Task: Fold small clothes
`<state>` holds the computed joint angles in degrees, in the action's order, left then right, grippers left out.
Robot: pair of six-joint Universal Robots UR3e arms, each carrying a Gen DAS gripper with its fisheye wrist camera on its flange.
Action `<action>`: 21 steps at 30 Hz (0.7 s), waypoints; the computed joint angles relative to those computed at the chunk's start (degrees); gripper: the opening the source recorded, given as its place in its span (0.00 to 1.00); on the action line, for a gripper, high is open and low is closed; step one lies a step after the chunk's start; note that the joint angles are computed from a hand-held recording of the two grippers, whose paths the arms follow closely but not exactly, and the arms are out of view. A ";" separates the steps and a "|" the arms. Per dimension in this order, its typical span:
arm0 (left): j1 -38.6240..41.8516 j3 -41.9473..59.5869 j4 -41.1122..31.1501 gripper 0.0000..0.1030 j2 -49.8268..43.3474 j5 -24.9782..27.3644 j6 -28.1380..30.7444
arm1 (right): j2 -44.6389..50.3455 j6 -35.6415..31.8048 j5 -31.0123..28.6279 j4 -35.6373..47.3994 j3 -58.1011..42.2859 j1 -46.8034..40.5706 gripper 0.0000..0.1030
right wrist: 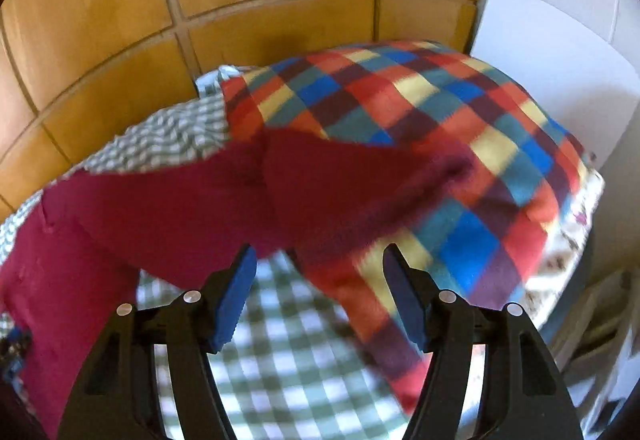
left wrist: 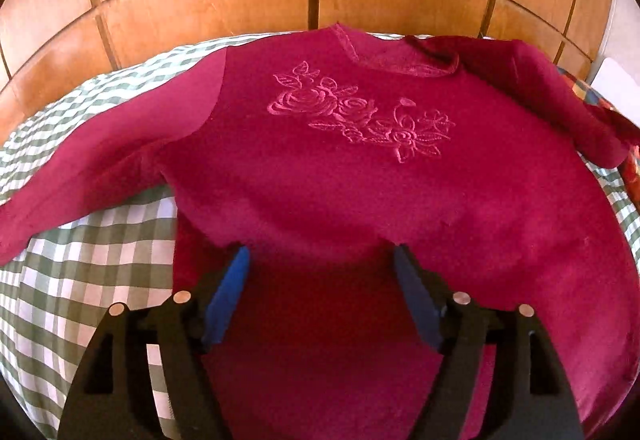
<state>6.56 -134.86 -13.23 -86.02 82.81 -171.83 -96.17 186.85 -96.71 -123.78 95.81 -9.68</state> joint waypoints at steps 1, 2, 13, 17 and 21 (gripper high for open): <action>-0.34 0.20 0.15 0.74 -0.39 0.46 -0.09 | 1.85 0.34 2.67 -0.85 -2.07 -1.32 0.63; -0.49 0.32 0.38 0.75 -0.81 0.70 -0.20 | 3.72 1.01 4.16 -2.13 -4.21 -2.33 0.63; 0.90 0.69 1.04 0.81 -2.18 -0.71 -0.17 | 4.90 11.52 6.47 -5.98 -7.50 -16.50 0.77; 0.80 0.87 1.20 0.84 -2.65 -0.86 0.02 | 1.76 9.76 9.60 -6.70 0.31 -17.17 0.76; 0.45 1.01 1.26 0.84 -2.73 -0.45 -0.15 | 8.31 10.01 7.25 -8.37 -1.17 -13.95 0.64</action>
<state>7.01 -133.85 -11.96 -88.76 82.35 -171.98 -87.85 196.87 -89.46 -132.15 94.64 -23.63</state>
